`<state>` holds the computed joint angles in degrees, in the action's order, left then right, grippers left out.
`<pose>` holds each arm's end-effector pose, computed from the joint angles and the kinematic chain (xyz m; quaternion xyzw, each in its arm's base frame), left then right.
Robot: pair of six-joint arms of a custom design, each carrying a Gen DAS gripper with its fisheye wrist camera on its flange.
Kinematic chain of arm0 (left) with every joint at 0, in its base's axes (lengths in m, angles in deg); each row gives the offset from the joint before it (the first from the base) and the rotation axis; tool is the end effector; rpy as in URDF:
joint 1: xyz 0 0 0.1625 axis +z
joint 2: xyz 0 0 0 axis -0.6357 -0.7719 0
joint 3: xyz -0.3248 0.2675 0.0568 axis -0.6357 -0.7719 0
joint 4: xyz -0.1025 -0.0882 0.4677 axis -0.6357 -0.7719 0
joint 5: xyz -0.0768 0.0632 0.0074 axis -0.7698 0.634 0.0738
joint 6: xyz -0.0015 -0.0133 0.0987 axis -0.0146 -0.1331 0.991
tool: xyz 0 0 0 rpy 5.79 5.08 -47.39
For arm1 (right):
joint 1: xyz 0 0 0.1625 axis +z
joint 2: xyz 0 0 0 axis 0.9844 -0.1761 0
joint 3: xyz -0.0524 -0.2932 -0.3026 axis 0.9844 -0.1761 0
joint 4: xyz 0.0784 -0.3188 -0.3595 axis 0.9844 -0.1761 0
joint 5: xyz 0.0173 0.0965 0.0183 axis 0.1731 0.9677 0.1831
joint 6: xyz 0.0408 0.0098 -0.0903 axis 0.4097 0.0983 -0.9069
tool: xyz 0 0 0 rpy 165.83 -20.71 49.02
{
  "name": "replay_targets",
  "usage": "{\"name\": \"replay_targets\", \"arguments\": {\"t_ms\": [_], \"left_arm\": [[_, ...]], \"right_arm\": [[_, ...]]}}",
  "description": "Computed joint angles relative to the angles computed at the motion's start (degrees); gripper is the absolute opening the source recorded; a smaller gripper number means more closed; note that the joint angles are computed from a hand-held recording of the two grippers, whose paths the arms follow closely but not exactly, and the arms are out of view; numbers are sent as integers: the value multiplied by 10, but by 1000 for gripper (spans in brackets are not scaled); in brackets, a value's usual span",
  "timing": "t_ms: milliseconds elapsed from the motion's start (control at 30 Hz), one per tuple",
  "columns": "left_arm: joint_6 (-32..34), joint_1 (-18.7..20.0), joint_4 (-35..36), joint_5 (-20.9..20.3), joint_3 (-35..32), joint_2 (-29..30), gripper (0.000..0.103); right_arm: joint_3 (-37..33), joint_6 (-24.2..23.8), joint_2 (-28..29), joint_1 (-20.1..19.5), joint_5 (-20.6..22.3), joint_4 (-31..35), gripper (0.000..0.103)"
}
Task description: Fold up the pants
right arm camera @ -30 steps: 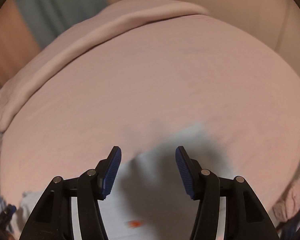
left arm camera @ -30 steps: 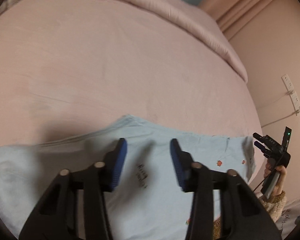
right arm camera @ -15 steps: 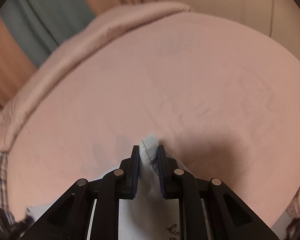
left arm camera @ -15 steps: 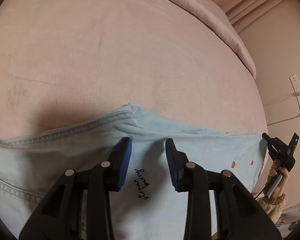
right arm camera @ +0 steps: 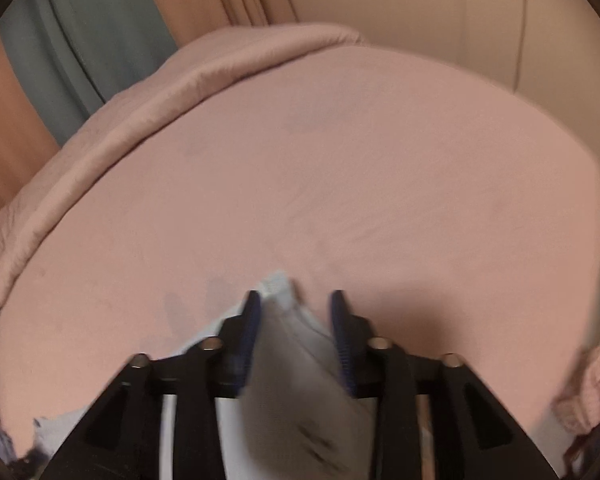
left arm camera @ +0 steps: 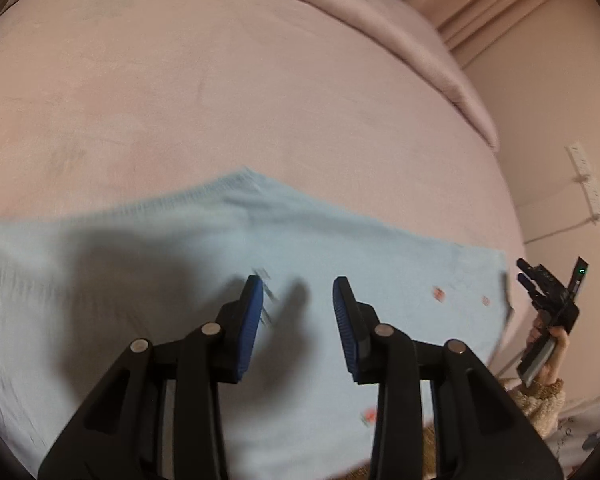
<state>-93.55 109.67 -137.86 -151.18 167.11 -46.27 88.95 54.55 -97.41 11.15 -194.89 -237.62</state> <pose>-0.0985 -0.7786 0.1966 0.0342 0.9642 -0.2257 0.1349 0.0855 -0.7314 0.2230 -0.1124 -0.8436 0.4331 0.2970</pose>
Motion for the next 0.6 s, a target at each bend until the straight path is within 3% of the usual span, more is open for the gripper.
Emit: {"name": "replay_targets", "arguments": {"t_ms": [167,367,433,467,500,600], "left_arm": [[8,-15,0,-27,64,-35,38],[12,-25,21,-17,92,-40,39],[9,-23,28,-13,91,-34,39],[6,-22,31,-11,91,-32,39],[7,-22,24,-8,94,-32,39],[10,-23,14,-7,102,-33,40]], "right_arm": [[81,6,-54,-1,0,-23,41],[91,32,-56,-21,18,6,41],[92,46,-57,-27,25,17,34],[89,42,-53,-27,17,17,19],[85,35,-48,-25,8,12,11],[89,20,-43,-18,-2,-32,8]]}}
